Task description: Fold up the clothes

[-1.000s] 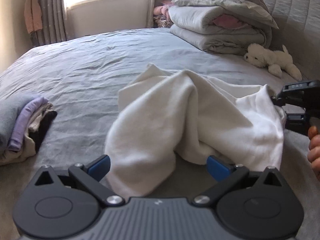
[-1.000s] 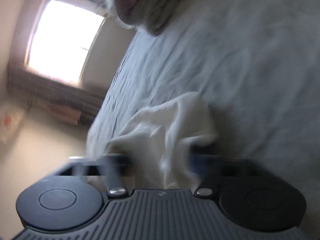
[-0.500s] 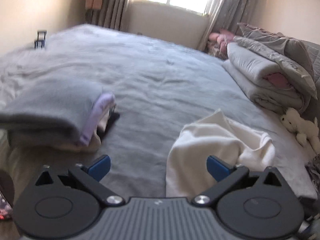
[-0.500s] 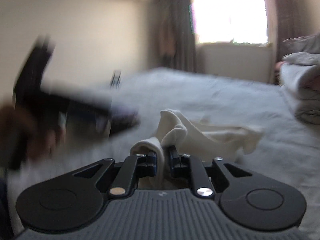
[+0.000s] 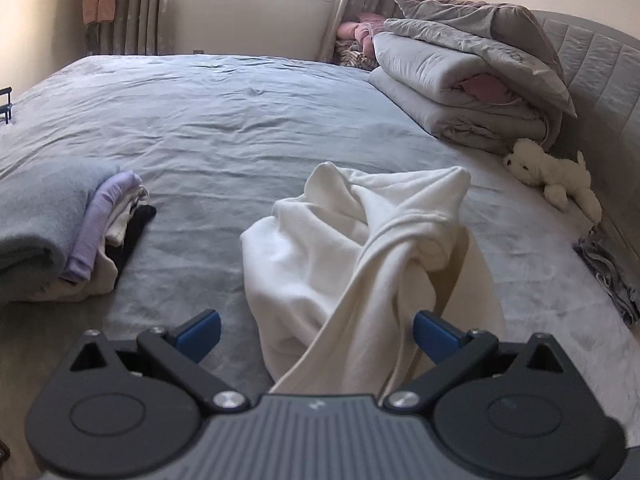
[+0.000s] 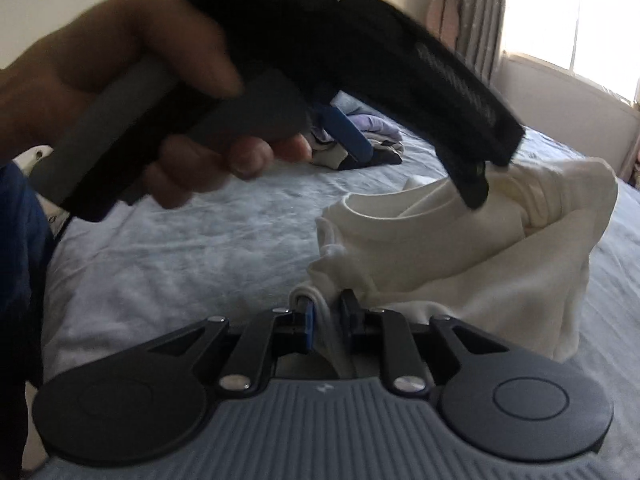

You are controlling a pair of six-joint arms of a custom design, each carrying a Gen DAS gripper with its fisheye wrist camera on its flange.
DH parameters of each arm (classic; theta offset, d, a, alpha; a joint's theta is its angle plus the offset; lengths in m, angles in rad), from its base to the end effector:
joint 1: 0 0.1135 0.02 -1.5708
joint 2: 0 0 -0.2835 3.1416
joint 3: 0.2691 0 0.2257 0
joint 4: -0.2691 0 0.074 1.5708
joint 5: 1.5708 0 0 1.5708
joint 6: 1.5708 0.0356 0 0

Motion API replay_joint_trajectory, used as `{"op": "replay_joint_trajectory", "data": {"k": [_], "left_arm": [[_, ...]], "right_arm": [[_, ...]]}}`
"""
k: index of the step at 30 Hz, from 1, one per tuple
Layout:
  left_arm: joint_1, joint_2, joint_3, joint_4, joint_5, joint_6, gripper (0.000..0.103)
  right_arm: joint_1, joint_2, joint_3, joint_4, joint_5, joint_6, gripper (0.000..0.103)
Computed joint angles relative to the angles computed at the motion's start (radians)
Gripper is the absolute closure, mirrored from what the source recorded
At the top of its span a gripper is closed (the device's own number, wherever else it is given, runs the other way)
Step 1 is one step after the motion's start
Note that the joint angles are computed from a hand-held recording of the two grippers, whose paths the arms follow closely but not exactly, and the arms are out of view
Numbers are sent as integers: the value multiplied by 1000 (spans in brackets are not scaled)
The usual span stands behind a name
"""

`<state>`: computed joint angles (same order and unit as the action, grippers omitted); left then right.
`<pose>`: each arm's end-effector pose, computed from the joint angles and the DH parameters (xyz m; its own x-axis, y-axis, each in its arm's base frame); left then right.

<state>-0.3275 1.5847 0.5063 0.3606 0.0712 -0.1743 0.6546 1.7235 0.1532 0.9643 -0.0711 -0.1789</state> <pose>0.2474 -0.0867 0.1616 -0.6778 0.0476 -0.7337 0.2580 0.9499 -0.1767 0.1676 0.1318 0.1138 -0.3283 -0.4757 -0.8160 -0.7236 0.6820 -0.1064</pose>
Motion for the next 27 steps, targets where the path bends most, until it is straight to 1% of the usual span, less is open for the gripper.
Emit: {"op": "replay_joint_trajectory", "data": {"k": [1,3,4,5,6,7,8,9,10,11,12,14,16,17,18,19,20,21,22,23,24,25,26,27], "left_arm": [[-2,3,0,7,1,1,1],[-19,7,-13,36,-13,13,1],[-29,10,-19,52,-21,20,1],[-43,16,-24,72,-34,31,1],[-58,22,-29,92,-48,43,8],[-69,30,-32,106,-56,52,15],[-70,39,-25,102,-49,56,29],[-72,49,-18,98,-41,60,50],[-71,55,-12,93,-34,63,59],[-65,50,-12,88,-29,62,72],[-60,45,-12,83,-24,61,81],[-47,32,-13,74,-12,59,86],[-32,6,-25,74,-5,65,93],[-29,-4,-31,75,-7,70,95],[-30,-8,-37,80,-13,74,96],[-32,-6,-40,87,-15,75,96],[-31,-4,-39,87,-9,77,96],[-30,2,-34,83,-3,78,96],[-28,7,-27,76,3,75,95],[-20,11,-18,62,11,61,91],[-12,14,-8,47,19,46,81],[-3,17,1,29,28,33,71],[6,17,10,5,38,28,44],[14,17,17,-22,44,32,25]], "right_arm": [[-16,-32,14,-55,-20,-13,82],[-63,-115,41,-204,-88,-38,79],[-93,-155,58,-291,-146,-58,61],[-119,-190,68,-366,-202,-85,40],[-141,-221,77,-434,-253,-116,36],[-145,-252,74,-472,-263,-143,36],[-150,-281,66,-483,-256,-156,36],[-158,-307,59,-488,-251,-163,36],[-191,-336,60,-506,-273,-156,36],[-233,-334,72,-509,-305,-142,36],[-282,-344,82,-519,-333,-140,36],[-387,-382,99,-553,-391,-144,36],[-533,-432,110,-593,-474,-162,36],[-601,-439,114,-587,-507,-156,35],[-663,-437,117,-567,-532,-139,34],[-706,-425,115,-525,-535,-115,30],[-728,-397,107,-447,-501,-80,29],[-731,-370,104,-379,-438,-54,29],[-704,-333,100,-305,-336,-45,29],[-663,-283,101,-228,-246,-58,29],[-622,-230,106,-156,-170,-83,29],[-613,-201,126,-135,-160,-108,29],[-608,-176,154,-140,-175,-119,29],[-585,-140,190,-165,-172,-146,29]]}}
